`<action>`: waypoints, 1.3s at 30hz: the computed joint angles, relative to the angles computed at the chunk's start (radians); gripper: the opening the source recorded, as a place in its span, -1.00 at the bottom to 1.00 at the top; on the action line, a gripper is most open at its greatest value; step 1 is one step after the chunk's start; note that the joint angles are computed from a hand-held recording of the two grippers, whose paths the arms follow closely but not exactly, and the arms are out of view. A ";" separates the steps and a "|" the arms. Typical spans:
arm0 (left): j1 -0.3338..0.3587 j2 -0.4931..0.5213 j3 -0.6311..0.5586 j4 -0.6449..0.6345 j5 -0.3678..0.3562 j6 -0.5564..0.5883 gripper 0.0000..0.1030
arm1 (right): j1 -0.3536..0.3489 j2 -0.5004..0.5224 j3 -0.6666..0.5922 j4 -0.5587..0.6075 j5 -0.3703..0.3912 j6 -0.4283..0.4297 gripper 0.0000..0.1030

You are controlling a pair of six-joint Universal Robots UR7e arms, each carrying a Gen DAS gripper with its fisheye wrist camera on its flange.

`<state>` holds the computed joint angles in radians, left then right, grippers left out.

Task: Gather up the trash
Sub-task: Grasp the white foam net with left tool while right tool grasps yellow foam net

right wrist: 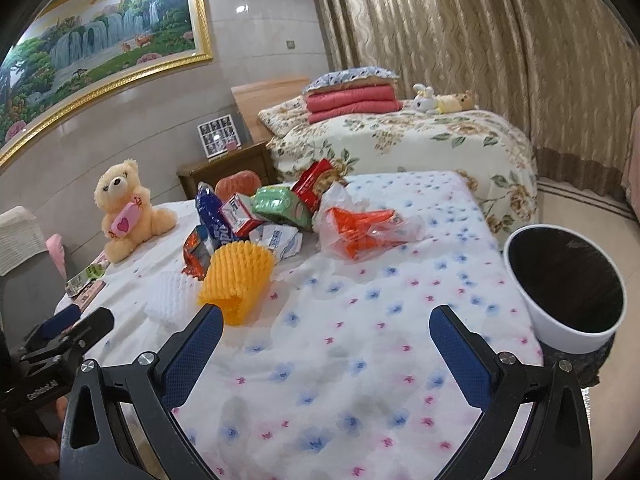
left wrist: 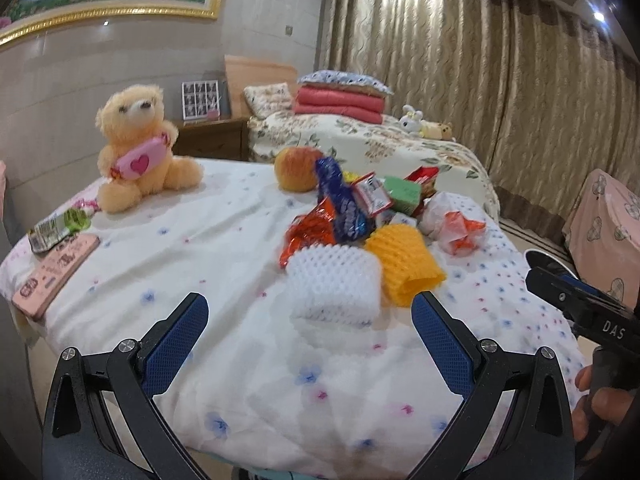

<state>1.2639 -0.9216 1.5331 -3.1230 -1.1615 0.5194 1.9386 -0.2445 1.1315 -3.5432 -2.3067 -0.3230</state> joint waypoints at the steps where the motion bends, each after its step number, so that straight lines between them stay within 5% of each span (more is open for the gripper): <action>1: 0.003 0.004 -0.008 0.006 0.003 -0.006 1.00 | -0.001 0.002 -0.010 0.024 0.005 0.012 1.00; 19: 0.062 0.105 -0.273 0.423 -0.084 -0.122 0.55 | -0.043 0.048 -0.195 0.391 0.127 0.155 0.87; 22: 0.065 0.118 -0.298 0.472 -0.110 -0.111 0.27 | -0.047 0.053 -0.212 0.417 0.137 0.159 0.84; 24: 0.066 0.125 -0.312 0.505 -0.123 -0.108 -0.17 | -0.051 0.057 -0.227 0.440 0.145 0.165 0.81; 26: 0.071 0.135 -0.332 0.541 -0.136 -0.111 -0.36 | -0.055 0.066 -0.249 0.466 0.153 0.173 0.75; 32: 0.079 0.136 -0.345 0.541 -0.149 -0.112 -0.55 | -0.074 0.075 -0.290 0.564 0.220 0.209 0.40; 37: 0.077 0.131 -0.336 0.528 -0.148 -0.110 -0.59 | -0.086 0.054 -0.258 0.588 0.277 0.233 -0.46; 39: 0.072 0.127 -0.326 0.517 -0.149 -0.107 -0.60 | -0.086 0.041 -0.230 0.557 0.280 0.231 -0.53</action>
